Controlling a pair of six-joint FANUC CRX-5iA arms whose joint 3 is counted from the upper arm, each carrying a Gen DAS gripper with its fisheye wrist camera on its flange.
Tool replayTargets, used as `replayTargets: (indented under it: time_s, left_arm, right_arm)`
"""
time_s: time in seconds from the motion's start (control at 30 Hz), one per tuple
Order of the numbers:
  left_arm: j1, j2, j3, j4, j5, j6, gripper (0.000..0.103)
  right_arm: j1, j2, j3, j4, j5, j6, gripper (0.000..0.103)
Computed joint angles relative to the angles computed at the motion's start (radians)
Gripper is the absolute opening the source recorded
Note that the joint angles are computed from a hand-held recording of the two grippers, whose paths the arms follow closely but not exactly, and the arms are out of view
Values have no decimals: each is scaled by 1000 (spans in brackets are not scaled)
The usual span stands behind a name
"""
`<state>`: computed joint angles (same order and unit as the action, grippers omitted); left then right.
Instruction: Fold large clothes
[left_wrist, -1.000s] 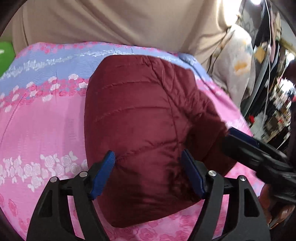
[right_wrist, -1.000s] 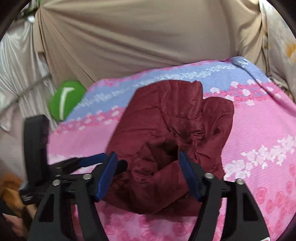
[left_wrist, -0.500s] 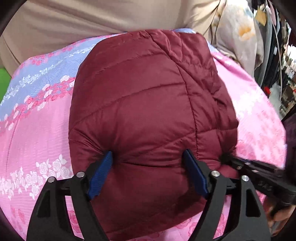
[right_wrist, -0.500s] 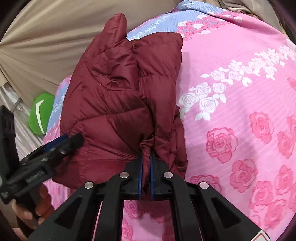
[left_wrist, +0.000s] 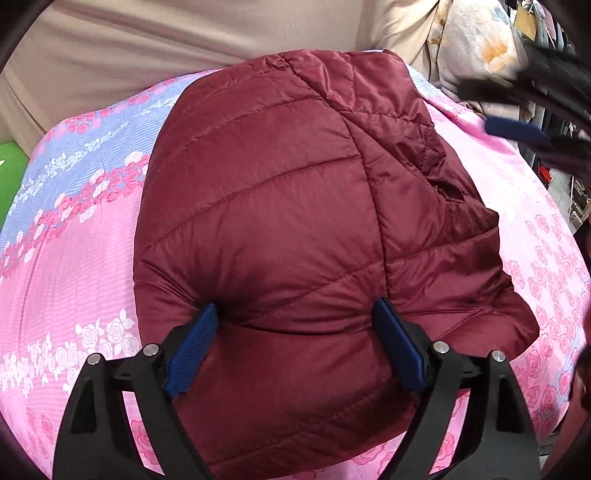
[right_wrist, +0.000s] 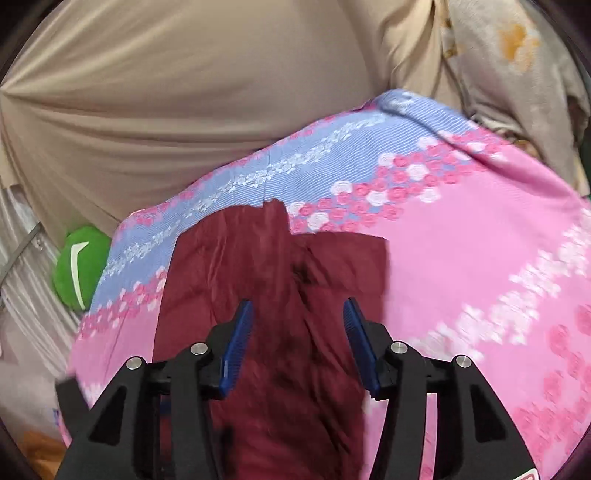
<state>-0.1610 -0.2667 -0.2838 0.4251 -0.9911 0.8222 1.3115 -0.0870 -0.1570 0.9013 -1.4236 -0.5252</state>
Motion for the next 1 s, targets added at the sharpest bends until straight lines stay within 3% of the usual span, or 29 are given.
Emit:
replayTargets:
  time_s: [0.13,0.2,0.23,0.37,0.47,0.53,0.63,0.73,0.83,0.9,0.97,1.0]
  left_arm:
    - [-4,-1,-2,-4,5,1,85]
    - [-5,-2,-4,-4,10,-2,85]
    - [-5,-3,-5,-1,10,-6,85]
    - [9,7,-4,32,-6,-37,85]
    - [0,10,-6,32,2,-47,86]
    - [-5,7,-15,41,15,-64,87]
    - [-17,0,-23,43,31,-75,87]
    - [-9,13,-9,57,7,-71,88]
    - [76,23,-2,193,-88,-127,86]
    - [116,10,-4,222,-95,-142,86]
    - [158,-1,-5,237,-103,-160,86]
    - [174,-6,-7,241,-116,-165,86]
  right_arm:
    - [-119,44,47,-79,100,106,53]
    - [-158,59,50,-116,155,142,20]
    - [-167,54,38,-112,189,142,9]
    - [-121,23,-40,75,178,33,3]
    - [-143,30,-43,18,175,45,3]
    - [-196,30,-66,-86,249,71,4]
    - [-228,27,-105,-115,315,73,3]
    - [-221,24,-85,-135,287,85,6]
    - [-112,8,-72,-50,130,12,19]
    - [-33,-8,-76,-10,71,-7,22]
    - [61,-20,-83,1,14,-28,46]
    - [96,-22,-88,-3,-2,-47,50]
